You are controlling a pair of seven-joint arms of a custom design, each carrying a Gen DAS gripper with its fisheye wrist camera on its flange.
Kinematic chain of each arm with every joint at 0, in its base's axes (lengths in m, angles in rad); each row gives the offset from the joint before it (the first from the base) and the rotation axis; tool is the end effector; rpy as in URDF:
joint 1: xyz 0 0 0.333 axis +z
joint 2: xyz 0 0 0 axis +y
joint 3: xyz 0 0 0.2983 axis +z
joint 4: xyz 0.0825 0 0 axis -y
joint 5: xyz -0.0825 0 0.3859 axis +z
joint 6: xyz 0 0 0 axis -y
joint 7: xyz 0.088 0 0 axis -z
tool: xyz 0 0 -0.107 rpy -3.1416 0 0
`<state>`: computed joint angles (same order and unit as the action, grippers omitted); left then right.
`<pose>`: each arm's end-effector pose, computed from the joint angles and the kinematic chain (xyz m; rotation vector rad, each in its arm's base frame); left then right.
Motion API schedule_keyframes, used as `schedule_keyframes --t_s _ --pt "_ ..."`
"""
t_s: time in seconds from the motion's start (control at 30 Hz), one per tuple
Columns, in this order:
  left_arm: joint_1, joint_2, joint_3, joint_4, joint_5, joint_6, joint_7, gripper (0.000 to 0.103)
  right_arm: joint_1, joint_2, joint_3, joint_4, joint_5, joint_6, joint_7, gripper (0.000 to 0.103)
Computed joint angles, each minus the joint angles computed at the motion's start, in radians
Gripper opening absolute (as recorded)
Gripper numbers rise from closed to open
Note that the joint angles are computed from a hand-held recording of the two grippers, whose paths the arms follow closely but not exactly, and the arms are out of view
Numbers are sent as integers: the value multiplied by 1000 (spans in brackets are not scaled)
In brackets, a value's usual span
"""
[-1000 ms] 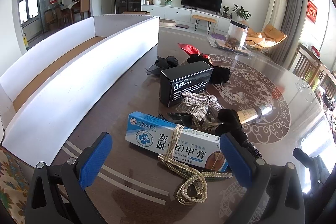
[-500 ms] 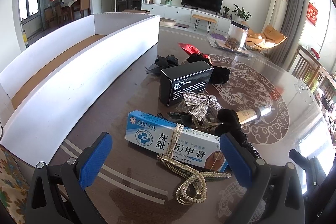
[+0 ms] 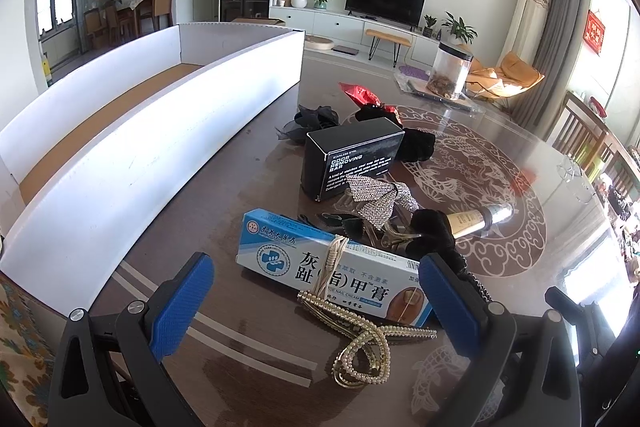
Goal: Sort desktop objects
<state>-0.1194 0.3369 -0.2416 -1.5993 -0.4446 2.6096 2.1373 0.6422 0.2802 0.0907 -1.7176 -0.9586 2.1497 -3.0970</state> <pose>0.6654 -0.2173 0.5008 -1.2848 2.3744 -1.0529 0.5146 0.4110 0.4355 -1.4071 2.1195 -0.9361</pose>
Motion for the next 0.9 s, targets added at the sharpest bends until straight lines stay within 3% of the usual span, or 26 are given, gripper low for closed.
schedule_keyframes --t_s 0.9 --pt "9 2 -2 8 -31 -25 17 103 -6 -3 -1 -7 11 10 0 103"
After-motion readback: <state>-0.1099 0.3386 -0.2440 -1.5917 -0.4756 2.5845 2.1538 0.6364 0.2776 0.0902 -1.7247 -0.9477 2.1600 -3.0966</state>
